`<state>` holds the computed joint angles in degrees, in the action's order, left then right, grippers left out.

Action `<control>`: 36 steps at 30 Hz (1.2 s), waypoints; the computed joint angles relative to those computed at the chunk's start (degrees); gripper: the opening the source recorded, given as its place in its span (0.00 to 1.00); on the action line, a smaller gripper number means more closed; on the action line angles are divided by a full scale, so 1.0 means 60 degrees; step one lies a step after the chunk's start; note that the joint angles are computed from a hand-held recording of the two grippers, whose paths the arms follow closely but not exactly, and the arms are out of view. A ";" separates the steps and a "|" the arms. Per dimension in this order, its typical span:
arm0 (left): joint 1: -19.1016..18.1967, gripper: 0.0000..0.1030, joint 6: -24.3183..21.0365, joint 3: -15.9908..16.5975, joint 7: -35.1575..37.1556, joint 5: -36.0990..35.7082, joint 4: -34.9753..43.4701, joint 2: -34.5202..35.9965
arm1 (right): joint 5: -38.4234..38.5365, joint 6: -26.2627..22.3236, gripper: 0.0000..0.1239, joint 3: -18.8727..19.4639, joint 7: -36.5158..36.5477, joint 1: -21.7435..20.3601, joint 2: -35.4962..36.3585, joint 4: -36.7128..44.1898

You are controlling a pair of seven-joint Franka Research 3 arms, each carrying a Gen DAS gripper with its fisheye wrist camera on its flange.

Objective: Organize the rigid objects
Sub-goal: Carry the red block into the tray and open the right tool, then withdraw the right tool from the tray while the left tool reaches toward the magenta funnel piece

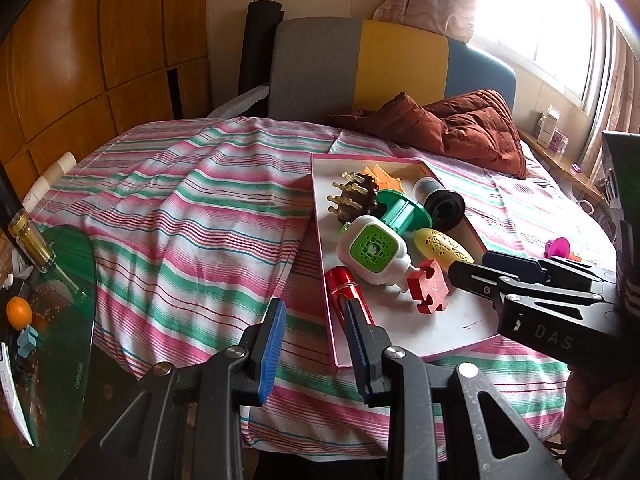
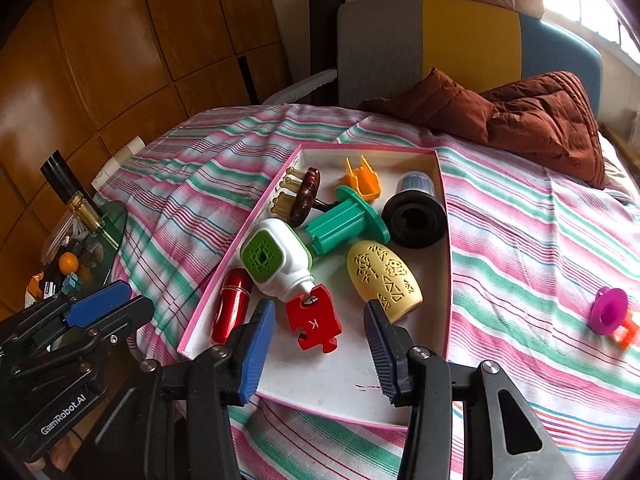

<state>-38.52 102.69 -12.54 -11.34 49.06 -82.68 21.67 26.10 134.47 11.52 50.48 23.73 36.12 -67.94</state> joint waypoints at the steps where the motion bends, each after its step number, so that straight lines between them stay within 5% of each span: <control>1: -0.0009 0.29 -0.0015 0.0001 0.0010 0.0010 0.0024 0.0012 | 0.0013 0.0036 0.38 0.0002 -0.0025 -0.0010 -0.0036 -0.0047; 19: -0.0290 0.29 -0.0370 0.0123 0.0513 0.0210 0.0713 0.0383 | 0.0224 0.0792 0.42 -0.0205 -0.0146 -0.0495 -0.0520 -0.0538; 36: -0.0700 0.29 -0.0524 0.0611 0.2142 0.0216 0.2804 0.1628 | -0.1486 0.0649 0.47 -0.1273 0.1811 -0.1251 0.1120 0.2027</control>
<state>-42.73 99.54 -8.87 1.51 50.36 -65.85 31.44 17.18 138.37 3.89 61.35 16.23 42.85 -55.77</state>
